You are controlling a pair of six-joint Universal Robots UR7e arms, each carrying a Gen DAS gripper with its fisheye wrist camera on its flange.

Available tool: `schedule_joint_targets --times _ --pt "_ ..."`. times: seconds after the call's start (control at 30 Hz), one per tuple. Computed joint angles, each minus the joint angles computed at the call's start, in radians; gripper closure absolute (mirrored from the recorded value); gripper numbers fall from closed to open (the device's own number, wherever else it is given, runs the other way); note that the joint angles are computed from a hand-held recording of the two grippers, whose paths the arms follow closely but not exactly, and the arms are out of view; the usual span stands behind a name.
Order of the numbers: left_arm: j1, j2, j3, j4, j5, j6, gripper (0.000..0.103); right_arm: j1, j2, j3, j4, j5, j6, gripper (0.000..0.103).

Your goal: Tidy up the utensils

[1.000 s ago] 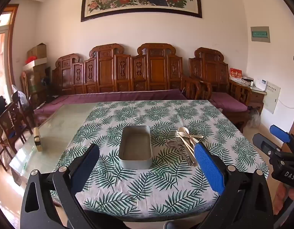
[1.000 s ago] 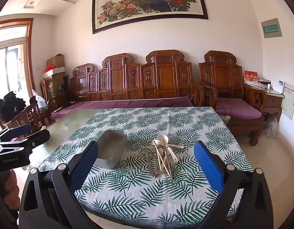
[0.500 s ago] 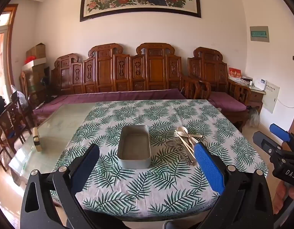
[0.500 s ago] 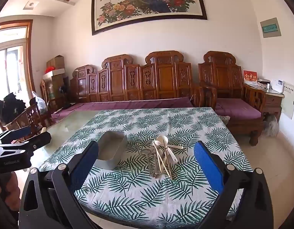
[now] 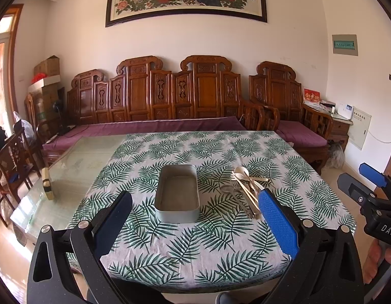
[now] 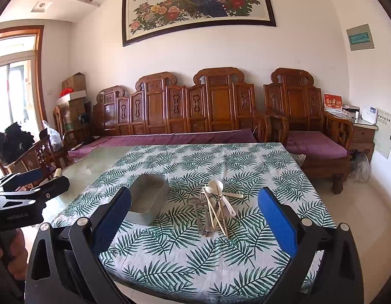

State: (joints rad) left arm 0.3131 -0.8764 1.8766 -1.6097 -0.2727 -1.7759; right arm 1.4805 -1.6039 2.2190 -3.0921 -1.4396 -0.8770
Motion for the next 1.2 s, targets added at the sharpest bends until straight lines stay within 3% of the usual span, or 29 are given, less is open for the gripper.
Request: schedule_joint_targets --times 1.2 --pt "0.002 0.002 0.006 -0.053 0.005 0.037 0.006 -0.005 0.014 0.005 -0.016 0.006 -0.004 0.003"
